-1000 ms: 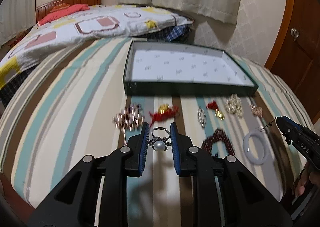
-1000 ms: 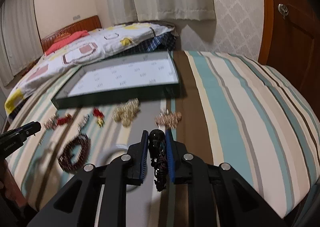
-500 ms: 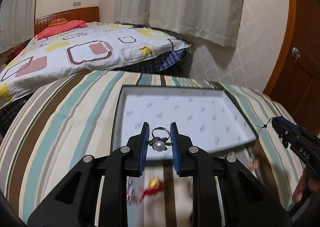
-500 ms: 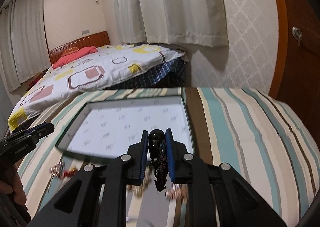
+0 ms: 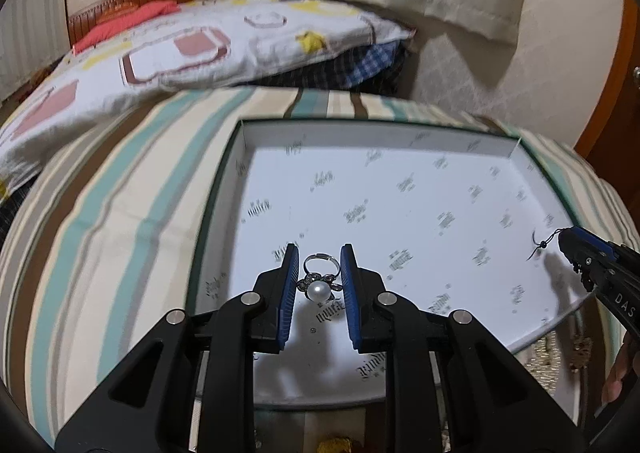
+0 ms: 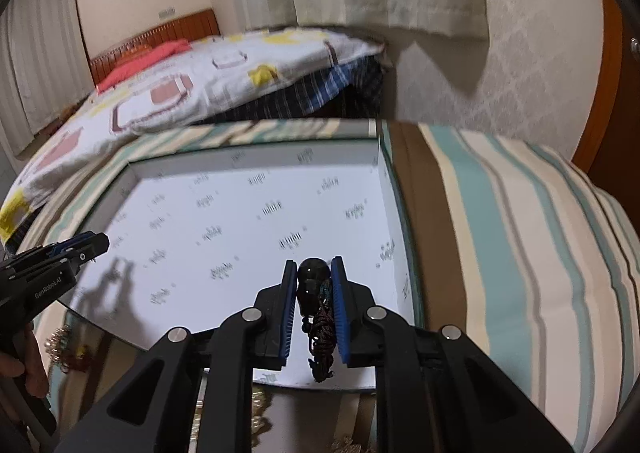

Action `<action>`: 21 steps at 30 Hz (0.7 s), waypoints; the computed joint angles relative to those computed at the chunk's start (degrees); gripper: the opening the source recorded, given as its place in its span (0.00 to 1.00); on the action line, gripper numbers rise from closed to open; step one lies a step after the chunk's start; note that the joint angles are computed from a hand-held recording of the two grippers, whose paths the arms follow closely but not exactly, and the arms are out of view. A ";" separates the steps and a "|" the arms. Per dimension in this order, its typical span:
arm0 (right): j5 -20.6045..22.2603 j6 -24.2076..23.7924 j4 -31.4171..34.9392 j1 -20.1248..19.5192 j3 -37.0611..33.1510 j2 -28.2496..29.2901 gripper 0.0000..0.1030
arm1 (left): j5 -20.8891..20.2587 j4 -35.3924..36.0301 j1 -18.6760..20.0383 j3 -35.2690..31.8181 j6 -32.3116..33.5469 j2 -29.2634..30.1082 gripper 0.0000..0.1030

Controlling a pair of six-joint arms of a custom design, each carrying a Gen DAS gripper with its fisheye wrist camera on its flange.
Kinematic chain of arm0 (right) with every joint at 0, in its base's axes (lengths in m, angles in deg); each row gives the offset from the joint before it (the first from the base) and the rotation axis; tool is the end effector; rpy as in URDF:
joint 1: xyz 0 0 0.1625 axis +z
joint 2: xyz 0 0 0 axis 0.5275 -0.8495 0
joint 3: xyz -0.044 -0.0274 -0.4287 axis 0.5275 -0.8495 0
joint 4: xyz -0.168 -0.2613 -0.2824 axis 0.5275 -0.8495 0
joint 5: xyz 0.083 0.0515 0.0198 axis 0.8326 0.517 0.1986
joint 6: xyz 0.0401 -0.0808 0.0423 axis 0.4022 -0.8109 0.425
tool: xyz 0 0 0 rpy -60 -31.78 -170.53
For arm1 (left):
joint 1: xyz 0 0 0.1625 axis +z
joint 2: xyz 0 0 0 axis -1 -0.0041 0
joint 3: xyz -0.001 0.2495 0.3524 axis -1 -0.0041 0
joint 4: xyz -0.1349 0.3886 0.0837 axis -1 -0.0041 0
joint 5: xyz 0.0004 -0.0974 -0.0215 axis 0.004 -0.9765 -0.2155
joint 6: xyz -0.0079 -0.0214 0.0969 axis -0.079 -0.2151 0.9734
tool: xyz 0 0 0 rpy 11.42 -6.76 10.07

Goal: Organize jewelry
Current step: 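Carry the pearl ring and black pendant over the white tray with both tools, then open both tools to drop the ring and pendant into the tray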

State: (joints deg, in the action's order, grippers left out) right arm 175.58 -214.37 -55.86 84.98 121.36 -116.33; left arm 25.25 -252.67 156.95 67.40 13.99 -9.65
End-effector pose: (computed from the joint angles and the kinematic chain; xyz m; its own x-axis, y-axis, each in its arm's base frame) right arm 0.2996 -0.4879 -0.0087 -0.7344 0.3497 0.5816 -0.2566 0.6503 -0.7150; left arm -0.0616 -0.6180 0.2365 -0.6595 0.4598 -0.5946 0.6875 0.6888 -0.2299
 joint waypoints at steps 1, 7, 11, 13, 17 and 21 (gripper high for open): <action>-0.49 0.99 1.60 -0.42 -0.46 0.33 0.18 | 0.22 1.32 0.22 -0.51 -0.40 0.37 0.21; -1.06 3.02 4.30 -1.28 -1.14 1.20 0.18 | 1.08 2.50 0.69 -0.41 -1.11 0.77 0.24; -0.77 3.00 4.46 -1.35 -1.13 1.19 0.25 | 1.08 2.22 0.59 -0.01 -1.16 0.58 0.37; -0.95 3.14 4.32 -1.58 -0.96 1.06 0.29 | 1.18 2.16 0.52 0.09 -0.95 0.52 0.38; -0.79 2.87 3.37 -1.34 -0.25 0.62 0.31 | 0.37 3.20 0.25 0.04 -1.45 0.11 0.46; 0.14 2.34 1.42 -0.33 0.74 -0.22 0.35 | 0.05 0.14 -0.61 1.66 -0.58 -1.20 0.58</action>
